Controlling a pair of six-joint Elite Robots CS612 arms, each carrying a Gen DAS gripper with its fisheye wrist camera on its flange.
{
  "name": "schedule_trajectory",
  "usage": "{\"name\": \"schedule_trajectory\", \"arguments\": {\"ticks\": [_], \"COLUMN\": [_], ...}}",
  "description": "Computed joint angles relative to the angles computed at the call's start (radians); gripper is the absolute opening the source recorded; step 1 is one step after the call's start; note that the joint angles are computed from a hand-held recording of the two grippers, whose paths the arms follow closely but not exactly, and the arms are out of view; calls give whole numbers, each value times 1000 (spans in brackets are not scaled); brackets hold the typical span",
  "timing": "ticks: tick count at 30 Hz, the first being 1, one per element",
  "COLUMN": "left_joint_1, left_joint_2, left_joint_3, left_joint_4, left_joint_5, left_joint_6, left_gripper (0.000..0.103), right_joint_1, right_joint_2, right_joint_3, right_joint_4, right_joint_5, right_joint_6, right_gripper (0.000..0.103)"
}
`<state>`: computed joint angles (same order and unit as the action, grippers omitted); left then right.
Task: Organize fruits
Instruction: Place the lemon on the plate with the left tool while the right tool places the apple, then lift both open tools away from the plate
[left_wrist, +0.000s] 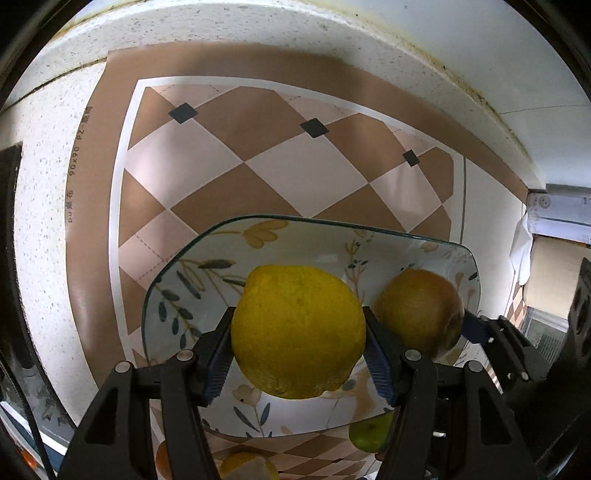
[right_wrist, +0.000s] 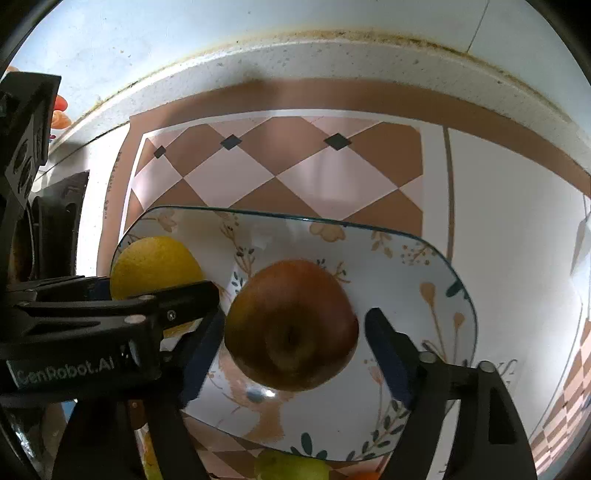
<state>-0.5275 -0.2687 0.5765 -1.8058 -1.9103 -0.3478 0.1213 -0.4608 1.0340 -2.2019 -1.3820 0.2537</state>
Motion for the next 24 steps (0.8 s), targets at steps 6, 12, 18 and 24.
{"name": "schedule_trajectory", "arguments": {"ticks": [6,12,18,24], "left_joint_1": [-9,-21,-36,-49], "left_joint_2": [-40,-125,-221,-306], "left_joint_3": [59,196,364,519], "left_joint_4": [-93,-221,-351,-477], "left_joint_5": [96,205,297,373], "left_joint_6": [3,16,22,2], "left_gripper": [81,85,85,85], "right_joint_1": [1,2,1,9], "right_joint_2": [-18,-82,-166,-246], "right_joint_3": [13,102,227,346], "right_joint_4": [14,-30,-120,-213], "right_joint_5": [-39,-96,-138,-185], "right_joint_6": [21,65,107,138], "right_gripper": [93,93,93,93]}}
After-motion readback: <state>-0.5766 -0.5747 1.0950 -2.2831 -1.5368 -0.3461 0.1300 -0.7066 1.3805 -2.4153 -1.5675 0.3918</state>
